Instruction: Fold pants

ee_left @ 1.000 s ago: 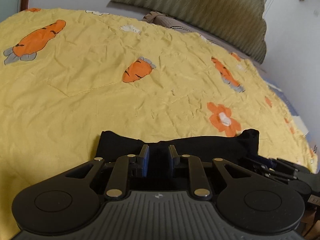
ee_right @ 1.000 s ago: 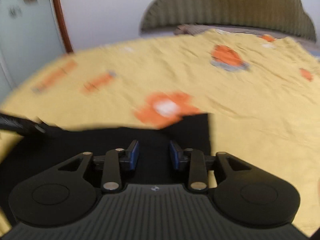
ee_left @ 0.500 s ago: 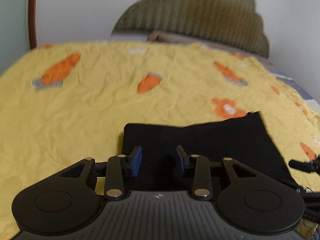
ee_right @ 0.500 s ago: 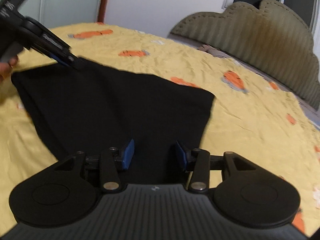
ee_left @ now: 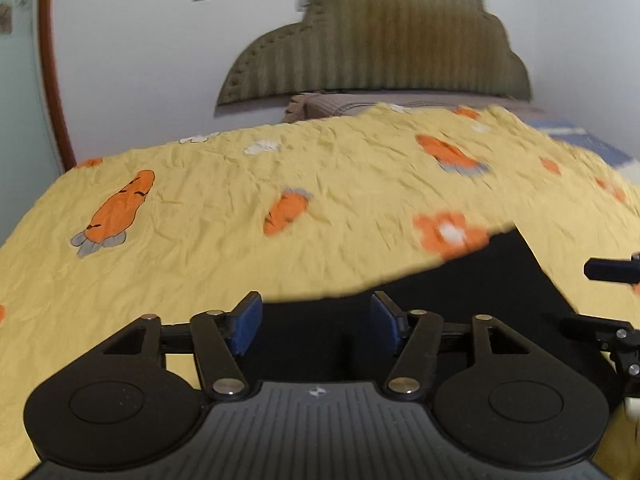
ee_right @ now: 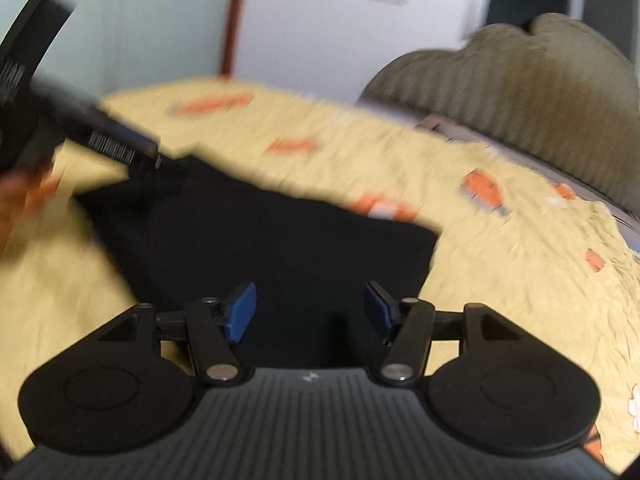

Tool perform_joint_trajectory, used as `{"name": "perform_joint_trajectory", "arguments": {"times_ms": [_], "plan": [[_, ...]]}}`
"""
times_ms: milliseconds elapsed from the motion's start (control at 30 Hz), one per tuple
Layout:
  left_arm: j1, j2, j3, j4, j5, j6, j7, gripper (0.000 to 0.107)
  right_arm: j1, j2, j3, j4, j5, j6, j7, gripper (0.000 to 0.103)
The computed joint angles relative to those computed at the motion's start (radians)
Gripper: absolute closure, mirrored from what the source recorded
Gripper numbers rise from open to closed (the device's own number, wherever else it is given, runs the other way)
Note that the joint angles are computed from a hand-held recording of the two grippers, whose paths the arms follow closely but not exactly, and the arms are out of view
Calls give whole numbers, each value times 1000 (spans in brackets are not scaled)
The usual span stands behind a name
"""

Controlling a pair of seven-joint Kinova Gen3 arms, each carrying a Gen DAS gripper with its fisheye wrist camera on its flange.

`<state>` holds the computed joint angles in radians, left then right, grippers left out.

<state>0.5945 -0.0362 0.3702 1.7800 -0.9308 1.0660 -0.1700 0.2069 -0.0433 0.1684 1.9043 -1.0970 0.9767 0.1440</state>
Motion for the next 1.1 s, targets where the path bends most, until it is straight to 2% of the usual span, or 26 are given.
{"name": "perform_joint_trajectory", "arguments": {"times_ms": [67,133,267,333,400,433,467,500,567,667,733,800,867,933,1000,1100], "plan": [[-33,21,-40,-26,49,-52,-12,48,-16,32,-16,-18,-68,-51,-26,45],[-60,36,-67,-26,90,-95,8,48,-30,84,-44,-69,-73,-74,-91,45],[-61,84,-97,-17,119,-70,63,46,-10,229,-114,-223,-19,0,-253,45],[-27,100,-108,-10,83,-35,109,39,-65,278,-86,-278,27,-32,-326,45],[-27,104,-109,-6,91,-38,113,39,-157,308,-8,-311,92,-114,-365,45],[-22,101,-112,-2,88,-37,121,39,-193,318,27,-314,112,-154,-404,43],[-18,98,-113,-7,92,-29,119,39,-211,333,52,-322,116,-178,-442,33],[-13,96,-111,-14,92,-15,120,39,-210,341,66,-320,104,-186,-464,34],[11,96,-98,-20,55,23,148,39,-158,317,45,-294,55,-177,-458,37],[53,121,-81,-30,-5,94,169,39,-19,248,-56,-241,15,-104,-350,37],[64,139,-89,-28,-13,99,162,38,73,221,-130,-213,-6,-23,-269,33],[62,138,-107,-13,-9,70,177,35,124,196,-175,-177,22,21,-187,27],[49,121,-118,0,9,31,179,35,100,180,-167,-139,88,-1,-120,26],[45,111,-114,-3,22,35,175,35,81,165,-140,-107,92,-33,-110,19],[57,112,-100,-26,14,76,169,35,100,185,-121,-121,64,0,-165,18],[88,128,-79,-75,-6,132,142,35,176,242,-118,-181,4,91,-217,18]]}}
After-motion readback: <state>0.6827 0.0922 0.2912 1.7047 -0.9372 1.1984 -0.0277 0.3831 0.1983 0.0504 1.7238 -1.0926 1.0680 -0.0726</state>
